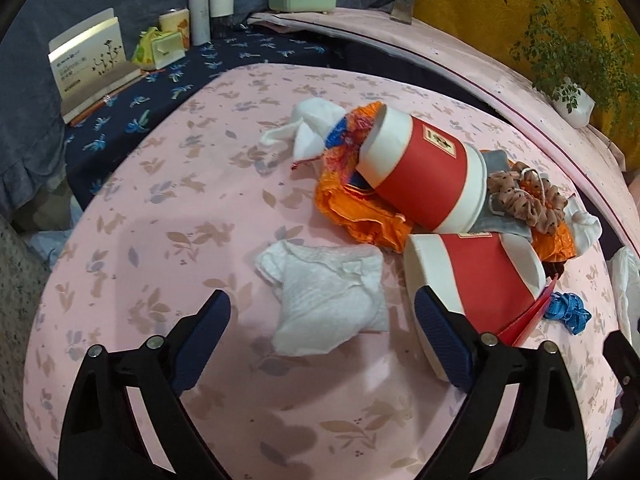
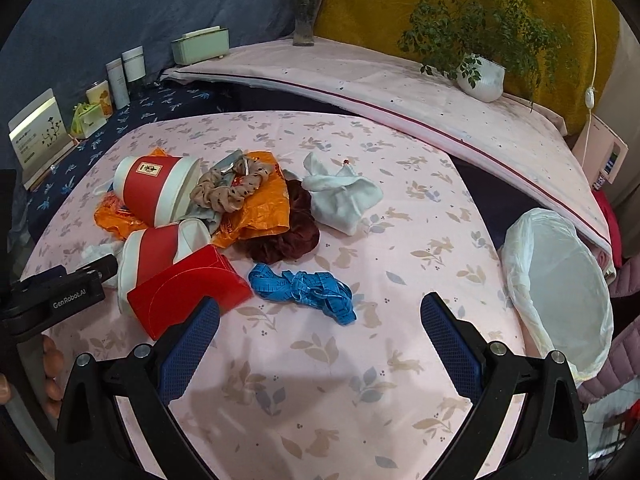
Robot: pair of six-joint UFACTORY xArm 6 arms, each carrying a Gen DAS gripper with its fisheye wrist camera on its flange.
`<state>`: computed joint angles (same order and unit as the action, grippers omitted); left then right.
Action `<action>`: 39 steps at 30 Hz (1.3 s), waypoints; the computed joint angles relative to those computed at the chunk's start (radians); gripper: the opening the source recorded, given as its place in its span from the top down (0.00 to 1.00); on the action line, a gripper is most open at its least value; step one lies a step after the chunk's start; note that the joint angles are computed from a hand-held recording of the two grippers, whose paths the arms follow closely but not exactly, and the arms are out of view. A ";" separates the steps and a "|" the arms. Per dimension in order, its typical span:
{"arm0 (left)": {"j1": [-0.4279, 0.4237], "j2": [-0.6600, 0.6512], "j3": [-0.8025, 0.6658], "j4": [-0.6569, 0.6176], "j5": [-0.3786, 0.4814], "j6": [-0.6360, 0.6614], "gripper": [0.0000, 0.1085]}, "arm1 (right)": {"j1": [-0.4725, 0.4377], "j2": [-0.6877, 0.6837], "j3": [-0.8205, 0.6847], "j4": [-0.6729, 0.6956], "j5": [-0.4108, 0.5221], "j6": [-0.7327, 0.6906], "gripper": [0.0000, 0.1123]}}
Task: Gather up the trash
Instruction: 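Reach the right gripper to the blue tape measure while the left gripper reaches the white tissue, then close the right gripper on the blue tape measure while the left gripper grasps the white tissue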
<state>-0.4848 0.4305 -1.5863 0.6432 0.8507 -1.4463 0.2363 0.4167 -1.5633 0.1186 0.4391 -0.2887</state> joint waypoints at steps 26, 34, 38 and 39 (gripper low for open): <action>-0.029 -0.056 0.017 0.037 -0.058 -0.049 0.85 | -0.015 0.150 -0.143 0.171 0.105 -0.119 0.88; -0.079 -0.012 -0.120 0.069 -0.008 -0.017 0.85 | -0.047 0.051 -0.079 0.303 0.067 -0.213 0.88; -0.110 0.066 -0.272 0.069 0.027 0.036 0.85 | -0.077 0.011 -0.067 0.343 0.061 -0.237 0.88; -0.120 0.092 -0.318 0.067 0.039 0.053 0.85 | -0.085 0.001 -0.064 0.355 0.060 -0.243 0.88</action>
